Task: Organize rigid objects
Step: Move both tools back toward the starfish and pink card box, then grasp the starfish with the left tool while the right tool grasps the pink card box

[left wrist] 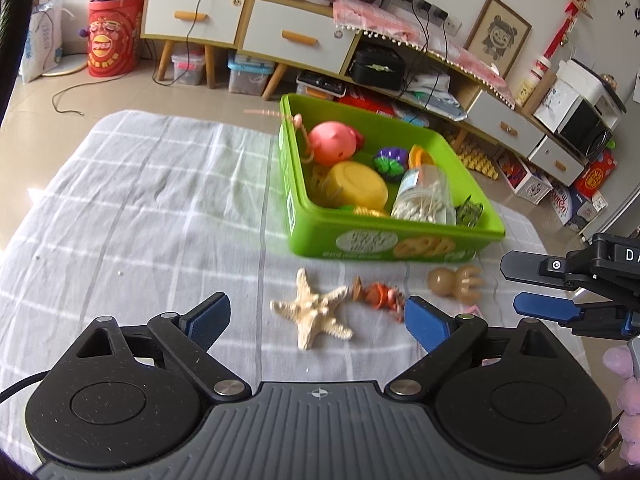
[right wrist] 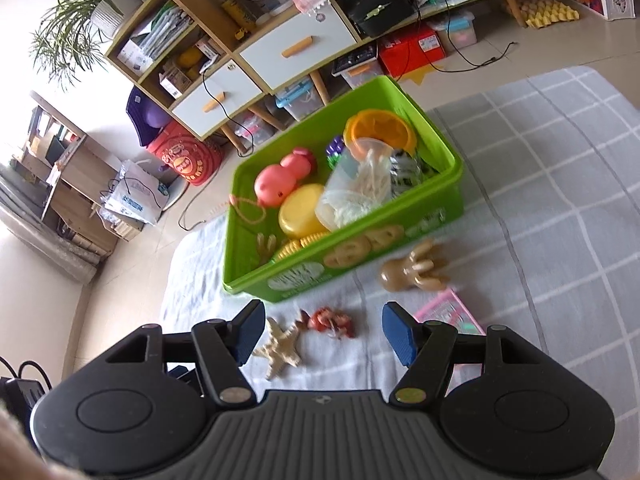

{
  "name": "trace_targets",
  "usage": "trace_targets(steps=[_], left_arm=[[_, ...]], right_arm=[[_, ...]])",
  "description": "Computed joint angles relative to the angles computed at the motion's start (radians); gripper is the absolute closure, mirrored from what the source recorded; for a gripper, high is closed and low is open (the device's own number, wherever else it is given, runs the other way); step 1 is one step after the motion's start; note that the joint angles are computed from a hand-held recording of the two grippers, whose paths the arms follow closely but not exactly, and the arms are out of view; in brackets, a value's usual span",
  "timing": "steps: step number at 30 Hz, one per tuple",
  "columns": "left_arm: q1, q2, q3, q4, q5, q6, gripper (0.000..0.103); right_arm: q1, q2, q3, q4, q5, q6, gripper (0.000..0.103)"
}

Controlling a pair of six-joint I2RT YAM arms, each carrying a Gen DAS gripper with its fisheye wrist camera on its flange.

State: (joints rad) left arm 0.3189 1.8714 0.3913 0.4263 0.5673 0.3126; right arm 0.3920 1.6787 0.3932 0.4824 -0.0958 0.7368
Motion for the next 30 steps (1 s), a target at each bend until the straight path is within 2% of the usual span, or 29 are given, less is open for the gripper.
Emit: trace_targets(steps=[3,6,12,21,30], left_arm=[[0.008,0.032,-0.012,0.037,-0.004,0.011,0.007],[0.015,0.07,-0.013,0.065,-0.014,0.022,0.006],[0.03,0.132,-0.003,0.098,-0.035,0.029,0.004],[0.022,0.2,-0.02,0.19,-0.074,0.068,0.003],[-0.025,0.316,-0.047,0.359,-0.159,0.126,0.003]], right_arm=[[0.006,0.032,-0.025,0.048,0.009,-0.003,0.053],[0.015,0.076,-0.049,0.105,0.031,-0.006,0.047],[0.018,0.192,-0.071,0.205,0.039,0.001,0.047],[0.093,0.243,-0.058,0.199,0.117,-0.06,0.041],[0.171,0.287,-0.024,0.14,0.234,-0.147,0.034]])
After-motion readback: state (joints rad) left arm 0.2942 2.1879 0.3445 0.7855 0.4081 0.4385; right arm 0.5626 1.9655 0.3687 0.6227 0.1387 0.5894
